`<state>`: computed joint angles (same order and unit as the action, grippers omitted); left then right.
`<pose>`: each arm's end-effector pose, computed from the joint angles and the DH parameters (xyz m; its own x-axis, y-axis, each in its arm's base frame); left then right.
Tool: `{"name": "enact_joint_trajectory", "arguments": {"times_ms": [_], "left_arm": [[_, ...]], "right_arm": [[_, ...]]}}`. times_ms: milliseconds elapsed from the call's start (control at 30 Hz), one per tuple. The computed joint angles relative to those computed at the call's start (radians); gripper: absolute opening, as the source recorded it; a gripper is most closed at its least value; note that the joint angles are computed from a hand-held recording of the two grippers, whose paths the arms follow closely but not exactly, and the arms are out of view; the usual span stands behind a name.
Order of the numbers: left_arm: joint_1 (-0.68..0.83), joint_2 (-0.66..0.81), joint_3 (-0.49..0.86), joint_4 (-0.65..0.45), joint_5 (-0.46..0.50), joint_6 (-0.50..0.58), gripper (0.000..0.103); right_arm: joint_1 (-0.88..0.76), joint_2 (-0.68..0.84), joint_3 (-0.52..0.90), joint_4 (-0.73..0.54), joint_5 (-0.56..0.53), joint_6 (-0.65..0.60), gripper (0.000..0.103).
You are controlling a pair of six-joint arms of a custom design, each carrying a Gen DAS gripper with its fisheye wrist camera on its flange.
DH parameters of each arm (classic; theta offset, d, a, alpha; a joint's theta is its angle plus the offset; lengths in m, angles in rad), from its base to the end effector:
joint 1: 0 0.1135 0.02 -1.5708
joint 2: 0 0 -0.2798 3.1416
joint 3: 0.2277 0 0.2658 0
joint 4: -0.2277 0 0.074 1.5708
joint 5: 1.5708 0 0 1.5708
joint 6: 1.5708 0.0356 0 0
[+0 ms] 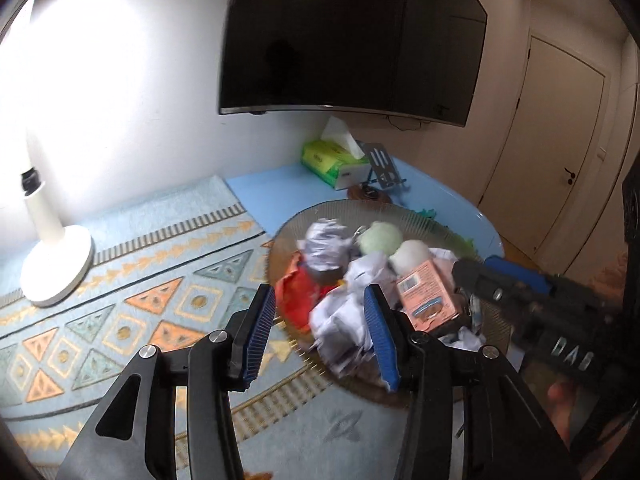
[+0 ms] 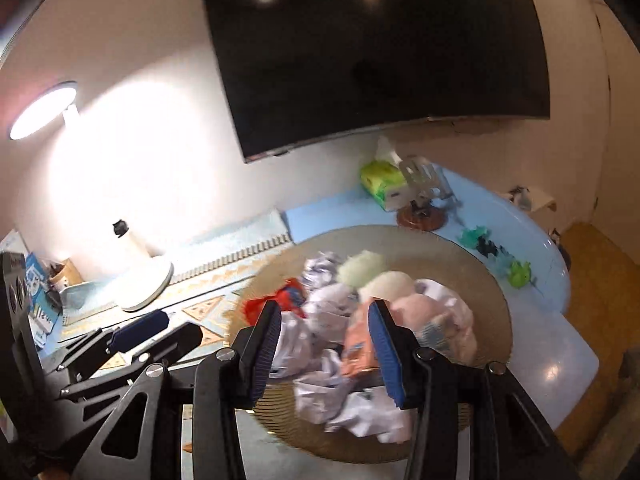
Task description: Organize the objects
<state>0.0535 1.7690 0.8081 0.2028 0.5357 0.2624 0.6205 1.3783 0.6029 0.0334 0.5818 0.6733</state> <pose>0.3490 0.0005 0.1380 -0.5790 0.1924 -0.7923 0.4912 0.8580 -0.1506 0.2309 0.1410 0.1796 -0.5272 0.2636 -0.8078 0.2207 0.9605 0.1693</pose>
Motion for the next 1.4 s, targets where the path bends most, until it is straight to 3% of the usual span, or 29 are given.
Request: {"name": "enact_joint_trajectory", "arguments": {"times_ms": [133, 333, 533, 633, 867, 1067, 1167, 1300, 1367, 1400], "left_arm": [[0.128, -0.068, -0.078, 0.021, 0.047, 0.033, 0.044], [0.417, -0.101, -0.105, 0.017, 0.143, 0.063, 0.044], [0.622, 0.046, -0.058, 0.078, 0.003, 0.128, 0.046], [0.713, 0.174, 0.026, 0.041, 0.011, 0.153, 0.046], [0.726, 0.336, 0.115, 0.051, -0.069, 0.168, 0.046], [0.690, 0.361, 0.115, 0.084, -0.119, 0.169, 0.046], [0.678, 0.372, 0.128, 0.082, -0.144, 0.161, 0.052], [0.662, 0.386, 0.150, 0.054, -0.178, 0.161, 0.052], [0.649, 0.399, 0.170, 0.024, -0.205, 0.165, 0.052], [0.646, 0.402, 0.173, 0.023, -0.210, 0.166, 0.057]], "right_arm": [[0.105, 0.086, 0.090, 0.012, 0.012, -0.031, 0.044], [0.229, 0.363, 0.328, 0.004, -0.040, -0.046, 0.045], [0.291, 0.695, 0.644, -0.069, -0.099, -0.045, 0.047], [0.288, 0.828, 0.768, -0.109, -0.149, -0.032, 0.047], [0.285, 0.984, 0.926, -0.211, -0.147, -0.030, 0.047], [0.261, 0.990, 0.914, -0.189, -0.165, -0.023, 0.065], [0.247, 0.993, 0.915, -0.183, -0.181, -0.027, 0.066], [0.226, 1.004, 0.928, -0.195, -0.227, -0.026, 0.068], [0.219, 1.026, 0.971, -0.246, -0.230, -0.049, 0.087], [0.215, 1.044, 1.004, -0.285, -0.230, -0.056, 0.092]]}}
